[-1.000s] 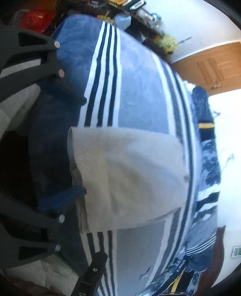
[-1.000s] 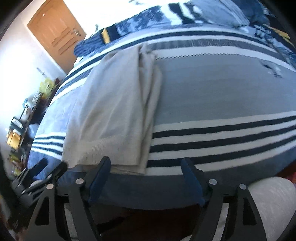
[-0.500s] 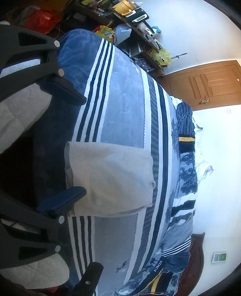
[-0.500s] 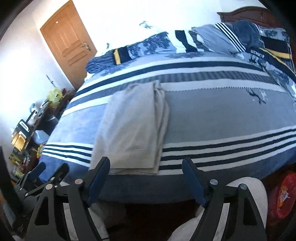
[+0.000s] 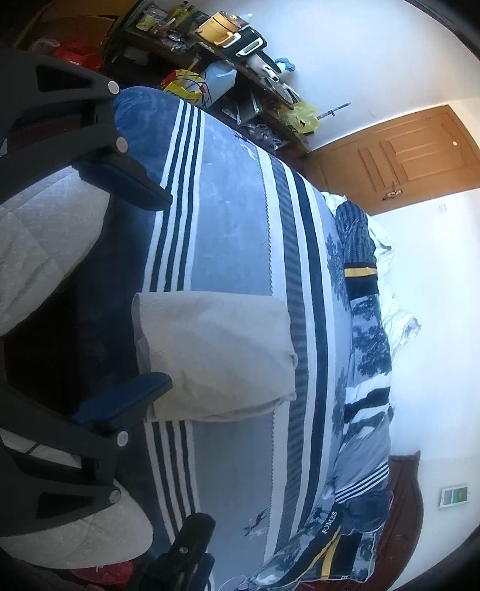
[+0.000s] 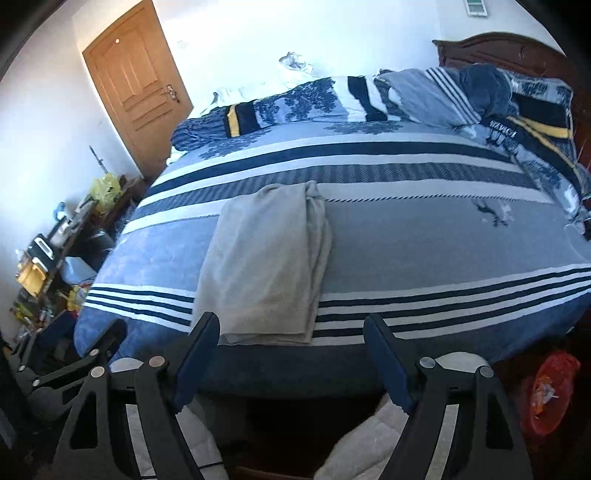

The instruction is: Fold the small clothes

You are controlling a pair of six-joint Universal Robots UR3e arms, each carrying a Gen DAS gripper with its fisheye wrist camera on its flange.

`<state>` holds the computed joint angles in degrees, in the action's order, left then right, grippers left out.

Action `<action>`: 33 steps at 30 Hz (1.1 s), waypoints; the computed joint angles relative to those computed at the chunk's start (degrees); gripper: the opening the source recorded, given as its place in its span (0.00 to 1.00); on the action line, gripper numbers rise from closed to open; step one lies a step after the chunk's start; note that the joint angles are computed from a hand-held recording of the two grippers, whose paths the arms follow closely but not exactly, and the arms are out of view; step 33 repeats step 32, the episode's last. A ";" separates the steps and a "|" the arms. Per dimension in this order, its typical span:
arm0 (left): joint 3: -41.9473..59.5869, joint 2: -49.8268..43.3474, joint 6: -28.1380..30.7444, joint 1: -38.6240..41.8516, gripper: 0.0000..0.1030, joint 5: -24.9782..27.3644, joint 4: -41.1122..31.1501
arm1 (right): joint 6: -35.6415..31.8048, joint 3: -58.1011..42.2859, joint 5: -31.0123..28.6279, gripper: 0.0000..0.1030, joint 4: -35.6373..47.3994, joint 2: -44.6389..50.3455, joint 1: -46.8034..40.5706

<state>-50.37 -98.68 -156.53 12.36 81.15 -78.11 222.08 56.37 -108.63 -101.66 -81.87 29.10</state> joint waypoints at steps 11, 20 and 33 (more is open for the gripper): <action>1.38 -0.19 -0.97 -0.37 0.86 0.42 -0.35 | 0.46 -10.58 -1.12 0.82 7.80 5.87 1.29; -0.31 1.08 -0.98 -0.61 0.86 0.09 -0.50 | 0.48 -18.47 -4.35 0.82 12.62 10.30 3.47; -1.79 1.06 -1.81 -1.56 0.86 1.66 -0.16 | 0.73 -19.63 -4.53 0.82 14.16 11.19 3.43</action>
